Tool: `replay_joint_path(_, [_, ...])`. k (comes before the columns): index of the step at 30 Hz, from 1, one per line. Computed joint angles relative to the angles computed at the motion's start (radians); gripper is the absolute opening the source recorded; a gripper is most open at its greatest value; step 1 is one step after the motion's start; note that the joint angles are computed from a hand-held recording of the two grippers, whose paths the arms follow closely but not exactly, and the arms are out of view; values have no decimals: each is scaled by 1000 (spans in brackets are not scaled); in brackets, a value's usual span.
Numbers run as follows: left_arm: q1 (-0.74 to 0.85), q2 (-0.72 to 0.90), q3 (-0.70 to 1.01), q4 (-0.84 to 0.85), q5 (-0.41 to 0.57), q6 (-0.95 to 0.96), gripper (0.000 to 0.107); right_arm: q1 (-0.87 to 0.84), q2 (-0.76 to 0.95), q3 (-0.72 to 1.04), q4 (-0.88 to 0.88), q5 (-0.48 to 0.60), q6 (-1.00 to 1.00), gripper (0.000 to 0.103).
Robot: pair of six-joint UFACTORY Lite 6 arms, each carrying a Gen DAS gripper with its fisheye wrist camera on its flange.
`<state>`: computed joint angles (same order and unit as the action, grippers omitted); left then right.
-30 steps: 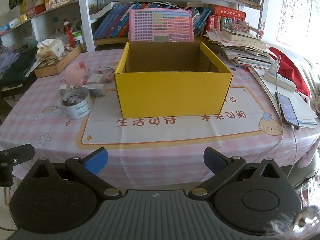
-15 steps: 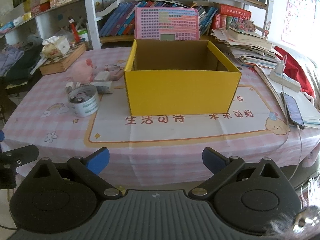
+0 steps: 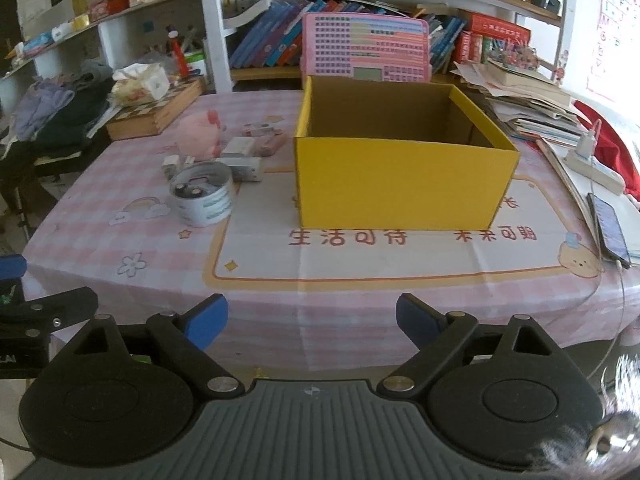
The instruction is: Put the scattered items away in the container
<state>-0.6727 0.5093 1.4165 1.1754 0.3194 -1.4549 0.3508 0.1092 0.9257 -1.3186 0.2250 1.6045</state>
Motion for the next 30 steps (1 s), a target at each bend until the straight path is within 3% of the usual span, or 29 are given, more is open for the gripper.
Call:
replay_joint_path(18, [44,-75,-102,164,5,-156,103,70,79,92,-43,-19,36,92])
replay_joint_path(30, [82,-31,-61,81,30,-85,103,69,213,236,-90,-66,8,92])
